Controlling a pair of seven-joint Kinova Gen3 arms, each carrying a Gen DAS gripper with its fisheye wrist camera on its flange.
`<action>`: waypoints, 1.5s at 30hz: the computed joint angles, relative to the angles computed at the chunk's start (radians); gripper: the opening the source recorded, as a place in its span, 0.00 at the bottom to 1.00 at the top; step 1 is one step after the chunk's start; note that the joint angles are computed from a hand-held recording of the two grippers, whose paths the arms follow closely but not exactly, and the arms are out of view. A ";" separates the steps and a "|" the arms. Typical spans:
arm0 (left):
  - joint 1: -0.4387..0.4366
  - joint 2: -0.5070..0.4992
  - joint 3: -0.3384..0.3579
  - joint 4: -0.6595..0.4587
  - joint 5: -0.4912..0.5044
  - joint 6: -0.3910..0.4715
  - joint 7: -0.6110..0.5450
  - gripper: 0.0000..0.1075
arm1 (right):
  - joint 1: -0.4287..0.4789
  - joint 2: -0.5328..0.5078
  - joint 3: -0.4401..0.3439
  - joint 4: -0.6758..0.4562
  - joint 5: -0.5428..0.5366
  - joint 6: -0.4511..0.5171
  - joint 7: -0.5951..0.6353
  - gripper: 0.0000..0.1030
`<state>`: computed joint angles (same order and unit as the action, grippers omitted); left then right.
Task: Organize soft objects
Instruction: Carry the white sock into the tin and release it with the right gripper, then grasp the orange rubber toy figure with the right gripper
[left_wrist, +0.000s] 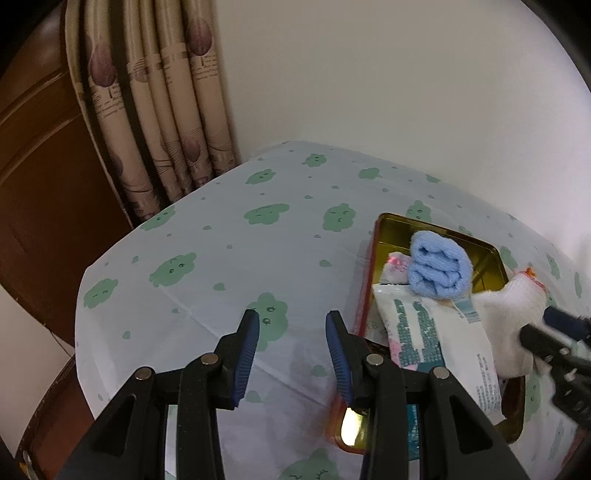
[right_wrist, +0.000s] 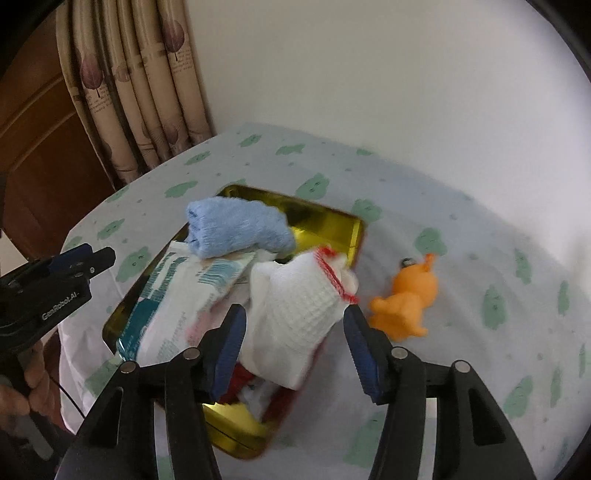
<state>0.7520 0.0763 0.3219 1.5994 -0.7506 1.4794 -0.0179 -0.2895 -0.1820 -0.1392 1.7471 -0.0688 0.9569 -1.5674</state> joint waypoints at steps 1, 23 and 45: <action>0.001 -0.001 0.000 0.002 -0.002 -0.006 0.005 0.35 | 0.003 -0.005 0.018 -0.003 -0.019 0.009 0.020 0.51; 0.090 0.052 -0.006 0.003 -0.119 0.032 0.029 0.35 | 0.119 0.290 0.087 -0.215 0.011 0.175 -0.140 0.54; 0.145 0.086 -0.015 -0.029 -0.171 0.080 0.005 0.35 | 0.249 0.003 0.138 0.026 -0.009 -0.036 0.086 0.40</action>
